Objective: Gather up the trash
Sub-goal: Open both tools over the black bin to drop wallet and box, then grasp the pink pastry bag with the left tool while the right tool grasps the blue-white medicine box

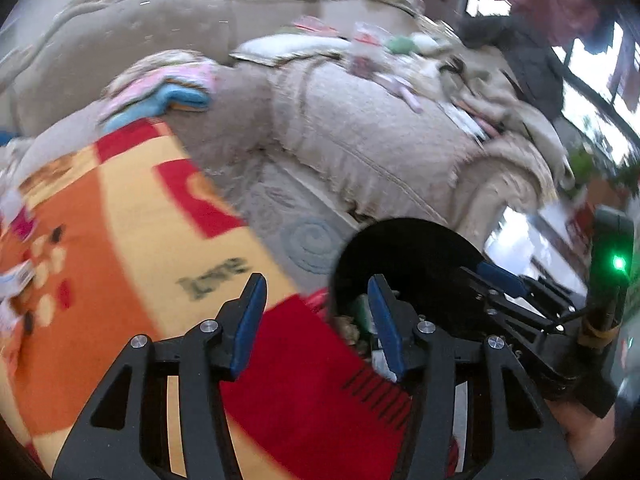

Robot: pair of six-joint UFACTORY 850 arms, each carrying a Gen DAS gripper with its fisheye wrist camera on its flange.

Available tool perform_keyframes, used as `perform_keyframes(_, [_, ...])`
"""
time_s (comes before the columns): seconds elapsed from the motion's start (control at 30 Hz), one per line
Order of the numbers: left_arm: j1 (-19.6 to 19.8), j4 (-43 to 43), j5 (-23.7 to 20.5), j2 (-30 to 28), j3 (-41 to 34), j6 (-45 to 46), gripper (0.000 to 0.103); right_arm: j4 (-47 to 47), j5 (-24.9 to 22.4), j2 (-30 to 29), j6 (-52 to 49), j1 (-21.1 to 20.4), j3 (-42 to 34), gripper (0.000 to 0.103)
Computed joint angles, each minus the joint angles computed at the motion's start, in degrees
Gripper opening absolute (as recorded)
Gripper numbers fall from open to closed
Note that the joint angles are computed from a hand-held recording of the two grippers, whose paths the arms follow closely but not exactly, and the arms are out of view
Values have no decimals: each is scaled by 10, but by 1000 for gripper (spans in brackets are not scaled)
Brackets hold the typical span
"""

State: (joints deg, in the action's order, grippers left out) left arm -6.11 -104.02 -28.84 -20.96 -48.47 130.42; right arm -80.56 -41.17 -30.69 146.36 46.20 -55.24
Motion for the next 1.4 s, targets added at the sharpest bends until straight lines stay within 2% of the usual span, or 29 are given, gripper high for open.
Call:
perform_keyframes(0.1, [40,-104,33,12,6,75,52,-19,-9,-12,2,12,-26,34])
perform_keyframes(0.13, [54,-141,39,10,2,98,53,-33,-7,-20,-2,18,-41,40])
perform_keyframes(0.23, [112,-290,63,-20,-37,171,59,-32,6,-52,-55,29,-94,43])
perform_keyframes(0.3, [147,-328,91,-52,-77,167,59,-40,22,-74,-87,36,-128,43])
perform_keyframes(0.37, [181,-270,112,-91,-127,69,59,-43,38,-97,-128,41,-163,43])
perform_keyframes(0.43, [211,-176,110,-135,-175,-51,59,-49,67,-116,-160,44,-190,43])
perform_keyframes(0.53, [226,-3,100,-177,-226,-231,59,-10,80,-150,-249,50,-240,43])
perform_keyframes(0.6, [218,58,106,-197,-247,-292,59,-10,90,-164,-276,53,-261,43])
perform_keyframes(0.7, [201,40,147,-210,-262,-289,62,-16,99,-173,-288,54,-274,43])
perform_keyframes(0.73, [200,28,153,-210,-261,-291,68,-19,103,-175,-287,53,-276,43])
perform_keyframes(0.8, [207,41,145,-213,-260,-333,69,-21,107,-177,-285,52,-278,43])
perform_keyframes(0.87, [206,21,153,-205,-248,-305,59,-24,109,-178,-276,51,-280,43])
perform_keyframes(0.9, [204,14,158,-196,-237,-284,50,-29,109,-179,-268,51,-281,43])
perform_keyframes(0.93, [203,11,173,-184,-222,-266,49,-41,106,-178,-251,51,-280,43])
perform_keyframes(0.97, [204,26,176,-175,-211,-273,47,-42,104,-177,-247,53,-282,43])
perform_keyframes(1.07, [222,123,151,-145,-173,-371,37,-85,96,-175,-190,55,-279,43])
perform_keyframes(1.17, [251,78,156,-103,-112,-334,35,-160,89,-169,-103,61,-272,43])
perform_keyframes(1.23, [267,15,157,-90,-87,-276,36,-213,88,-172,-58,67,-277,43])
perform_keyframes(1.3, [278,0,147,-84,-75,-265,36,-226,113,-189,-87,68,-309,43])
perform_keyframes(1.4, [282,48,145,-91,-81,-334,47,-131,195,-236,-251,54,-404,43])
